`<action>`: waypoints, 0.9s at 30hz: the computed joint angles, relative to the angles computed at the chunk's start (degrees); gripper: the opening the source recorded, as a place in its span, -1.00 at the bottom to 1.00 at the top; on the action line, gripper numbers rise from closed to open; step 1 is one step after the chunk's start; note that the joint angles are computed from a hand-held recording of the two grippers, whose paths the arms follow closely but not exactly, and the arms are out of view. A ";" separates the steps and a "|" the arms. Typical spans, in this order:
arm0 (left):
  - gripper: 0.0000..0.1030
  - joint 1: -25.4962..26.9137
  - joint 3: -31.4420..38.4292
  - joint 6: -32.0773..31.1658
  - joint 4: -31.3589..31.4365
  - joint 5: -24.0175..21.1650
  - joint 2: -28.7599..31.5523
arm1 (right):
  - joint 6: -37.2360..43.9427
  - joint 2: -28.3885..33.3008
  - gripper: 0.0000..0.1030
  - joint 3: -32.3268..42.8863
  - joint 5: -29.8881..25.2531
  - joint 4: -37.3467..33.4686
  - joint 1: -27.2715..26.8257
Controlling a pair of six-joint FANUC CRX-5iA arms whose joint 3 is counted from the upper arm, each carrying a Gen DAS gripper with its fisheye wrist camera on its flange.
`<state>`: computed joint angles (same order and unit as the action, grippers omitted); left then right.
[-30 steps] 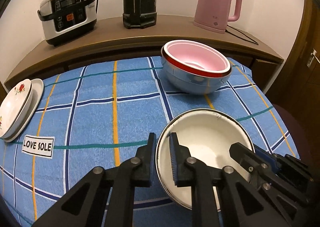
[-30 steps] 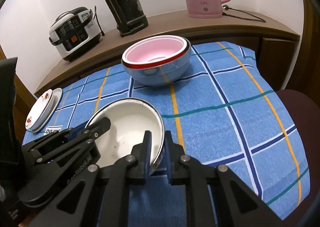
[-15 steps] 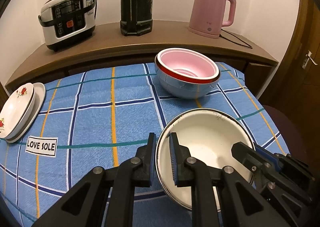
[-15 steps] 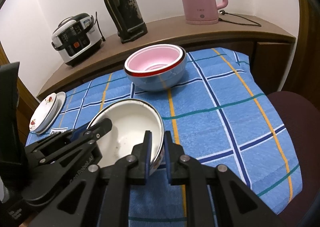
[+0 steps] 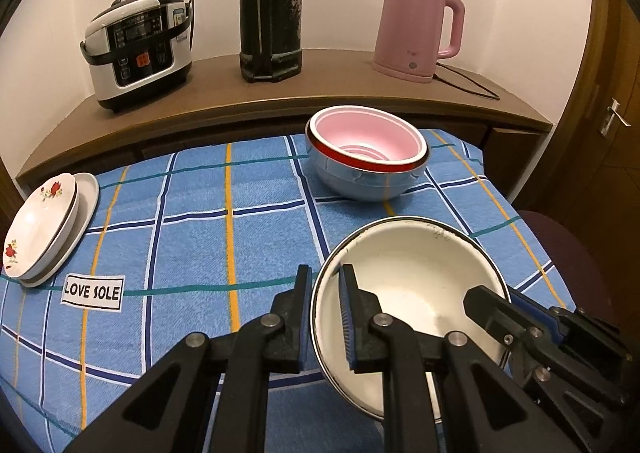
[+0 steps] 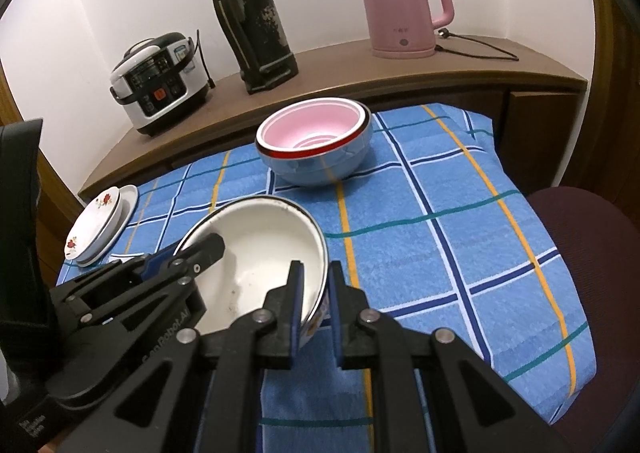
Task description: Organize plates and bowls
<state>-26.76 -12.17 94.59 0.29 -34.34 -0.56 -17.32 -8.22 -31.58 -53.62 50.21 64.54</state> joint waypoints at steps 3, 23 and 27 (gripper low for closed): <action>-0.70 -0.11 -0.19 -0.11 0.00 0.14 -0.49 | -0.33 -0.66 -0.77 -0.23 -0.58 0.33 0.48; -0.70 -0.74 2.61 0.81 -1.40 1.94 -1.08 | 1.32 -1.38 -0.77 1.41 -3.00 4.54 -0.32; -0.70 -0.79 3.82 0.62 -1.47 2.22 -0.42 | 2.03 -1.46 -0.77 1.81 -3.22 5.27 -1.04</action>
